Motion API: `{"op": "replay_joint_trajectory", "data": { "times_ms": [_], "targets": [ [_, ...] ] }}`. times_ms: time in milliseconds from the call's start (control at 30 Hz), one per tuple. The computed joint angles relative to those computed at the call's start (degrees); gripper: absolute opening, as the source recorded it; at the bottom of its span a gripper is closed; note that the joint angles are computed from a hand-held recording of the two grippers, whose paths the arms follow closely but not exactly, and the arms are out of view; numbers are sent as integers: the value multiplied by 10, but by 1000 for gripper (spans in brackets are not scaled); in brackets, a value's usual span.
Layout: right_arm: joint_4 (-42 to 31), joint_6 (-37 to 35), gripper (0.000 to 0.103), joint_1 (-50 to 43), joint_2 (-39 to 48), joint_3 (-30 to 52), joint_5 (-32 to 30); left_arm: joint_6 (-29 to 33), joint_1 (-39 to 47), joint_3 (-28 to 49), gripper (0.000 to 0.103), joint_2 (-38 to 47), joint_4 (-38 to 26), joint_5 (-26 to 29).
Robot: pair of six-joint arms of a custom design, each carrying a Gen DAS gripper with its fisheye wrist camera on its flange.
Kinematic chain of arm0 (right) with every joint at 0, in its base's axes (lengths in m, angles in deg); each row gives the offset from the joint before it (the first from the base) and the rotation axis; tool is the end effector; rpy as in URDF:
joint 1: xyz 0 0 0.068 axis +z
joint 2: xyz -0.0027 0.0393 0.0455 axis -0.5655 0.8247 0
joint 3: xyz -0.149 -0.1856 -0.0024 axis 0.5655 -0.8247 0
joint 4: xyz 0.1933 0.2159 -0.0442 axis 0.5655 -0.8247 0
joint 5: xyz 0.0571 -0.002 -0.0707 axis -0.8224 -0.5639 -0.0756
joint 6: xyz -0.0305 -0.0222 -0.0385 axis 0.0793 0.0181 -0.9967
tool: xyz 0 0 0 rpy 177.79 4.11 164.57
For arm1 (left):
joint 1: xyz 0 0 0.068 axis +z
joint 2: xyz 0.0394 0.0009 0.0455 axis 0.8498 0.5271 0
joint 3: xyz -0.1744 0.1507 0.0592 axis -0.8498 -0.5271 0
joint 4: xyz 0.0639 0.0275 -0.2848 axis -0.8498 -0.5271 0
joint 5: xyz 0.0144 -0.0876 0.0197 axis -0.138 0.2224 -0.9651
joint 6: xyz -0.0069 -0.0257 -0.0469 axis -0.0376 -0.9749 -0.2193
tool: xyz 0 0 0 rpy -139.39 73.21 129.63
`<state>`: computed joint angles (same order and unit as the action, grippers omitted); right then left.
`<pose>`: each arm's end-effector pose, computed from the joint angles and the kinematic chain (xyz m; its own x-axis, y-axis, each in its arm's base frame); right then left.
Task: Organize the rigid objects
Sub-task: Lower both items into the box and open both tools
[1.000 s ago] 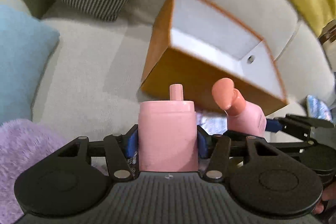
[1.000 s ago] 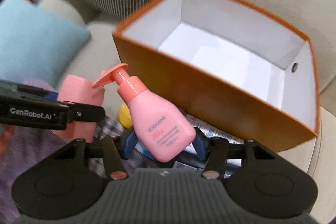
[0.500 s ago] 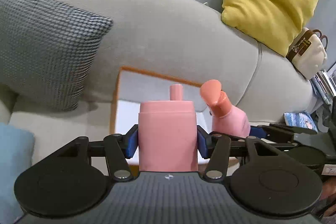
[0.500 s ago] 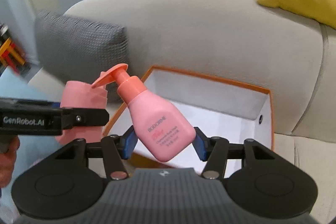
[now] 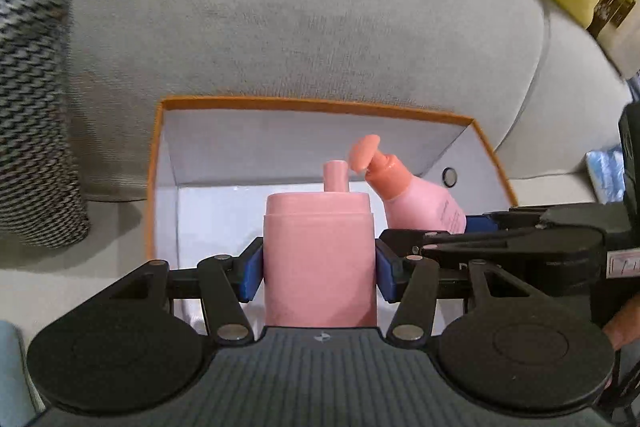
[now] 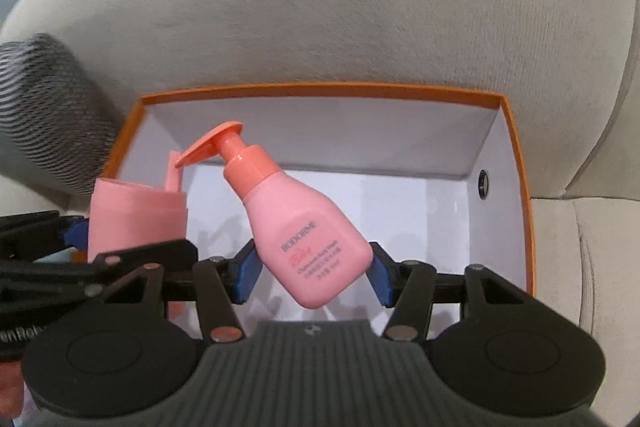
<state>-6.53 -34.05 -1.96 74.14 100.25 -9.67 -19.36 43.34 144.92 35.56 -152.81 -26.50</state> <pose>0.2268 0.1501 0.3164 -0.8989 -0.2550 -0.3562 -0.3493 0.9080 0.2314 0.1901 -0.0545 0.3003 -0.8821 -0.1519 -0.4458 -0.0203 0.9579 -0.2863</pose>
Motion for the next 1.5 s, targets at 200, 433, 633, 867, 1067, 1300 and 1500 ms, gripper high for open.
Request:
{"op": "replay_joint_trajectory", "data": {
  "times_ms": [200,433,633,867,1067,1300,1500],
  "targets": [
    [21,8,57,0,38,-9,-9,29,-11,0,62,57,28,-42],
    [24,19,57,-3,40,-28,-19,47,-10,-6,62,86,48,-59],
    [31,35,57,9,57,-26,-12,53,-29,-4,63,119,71,-84],
    [54,50,57,19,106,-5,-7,64,-30,-25,67,112,97,-94],
    [53,56,57,22,115,3,-5,65,-41,-37,77,97,111,-92],
    [63,72,58,28,138,14,-7,100,-2,-38,83,1,91,-50],
    [70,86,58,39,177,42,-12,128,76,-14,85,-29,45,-15]
  ]
}}
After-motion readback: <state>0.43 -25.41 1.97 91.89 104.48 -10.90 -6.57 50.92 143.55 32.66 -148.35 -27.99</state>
